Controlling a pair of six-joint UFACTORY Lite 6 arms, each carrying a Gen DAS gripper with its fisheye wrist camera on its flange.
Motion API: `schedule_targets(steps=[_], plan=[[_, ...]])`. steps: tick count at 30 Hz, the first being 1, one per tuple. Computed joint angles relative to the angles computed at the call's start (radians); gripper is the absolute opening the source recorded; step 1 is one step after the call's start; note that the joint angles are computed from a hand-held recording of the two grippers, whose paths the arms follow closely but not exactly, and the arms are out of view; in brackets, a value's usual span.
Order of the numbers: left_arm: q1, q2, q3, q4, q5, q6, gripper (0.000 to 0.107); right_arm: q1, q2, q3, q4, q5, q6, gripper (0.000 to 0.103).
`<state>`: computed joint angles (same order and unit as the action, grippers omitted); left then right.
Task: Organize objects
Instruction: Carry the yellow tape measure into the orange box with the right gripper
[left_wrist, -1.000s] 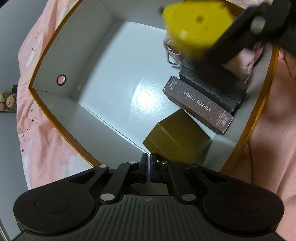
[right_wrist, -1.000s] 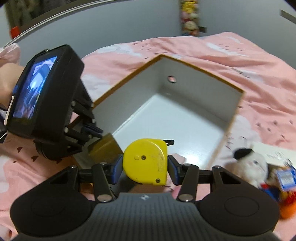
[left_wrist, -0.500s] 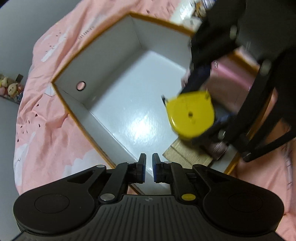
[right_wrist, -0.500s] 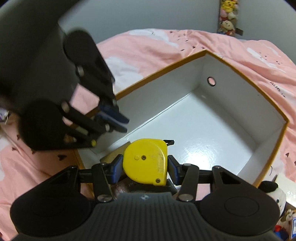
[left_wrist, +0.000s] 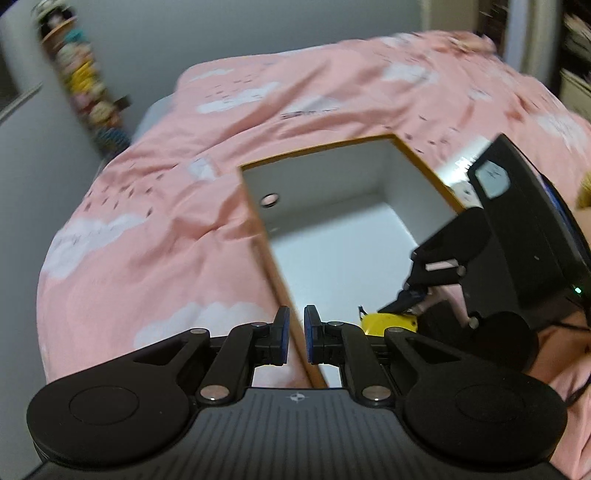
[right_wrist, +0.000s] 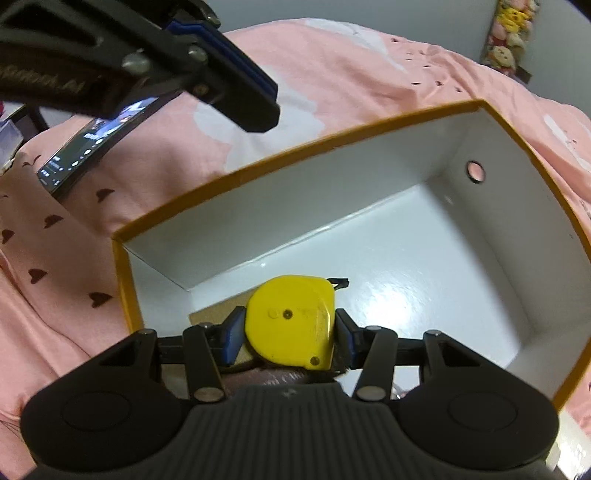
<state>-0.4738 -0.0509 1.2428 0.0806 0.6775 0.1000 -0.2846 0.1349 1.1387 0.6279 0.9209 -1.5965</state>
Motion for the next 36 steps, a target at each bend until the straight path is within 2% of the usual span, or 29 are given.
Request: schedule_targets(steps=[8,16,24,33,36], plan=[[0.113,-0.021,-0.09,-0.093,-0.035,0.033,0.013,0.081,0.048,0.062,-0.046,0.015,0.077,0.052],[0.161,-0.049,-0.147,-0.164,-0.062,0.044,0.014,0.131,0.127,0.125,-0.012,0.024,0.115,0.052],[0.172,-0.048,-0.164,-0.171,-0.076,0.039,0.014,0.084,0.235,0.236,0.023,0.125,0.196,0.052],[0.164,-0.054,-0.168,-0.172,-0.074,0.024,0.017,0.112,0.235,0.313,-0.064,0.221,0.265,0.052],[0.162,-0.06,-0.17,-0.17,-0.075,0.019,0.017,0.163,0.218,0.305,-0.129,0.206,0.251,0.052]])
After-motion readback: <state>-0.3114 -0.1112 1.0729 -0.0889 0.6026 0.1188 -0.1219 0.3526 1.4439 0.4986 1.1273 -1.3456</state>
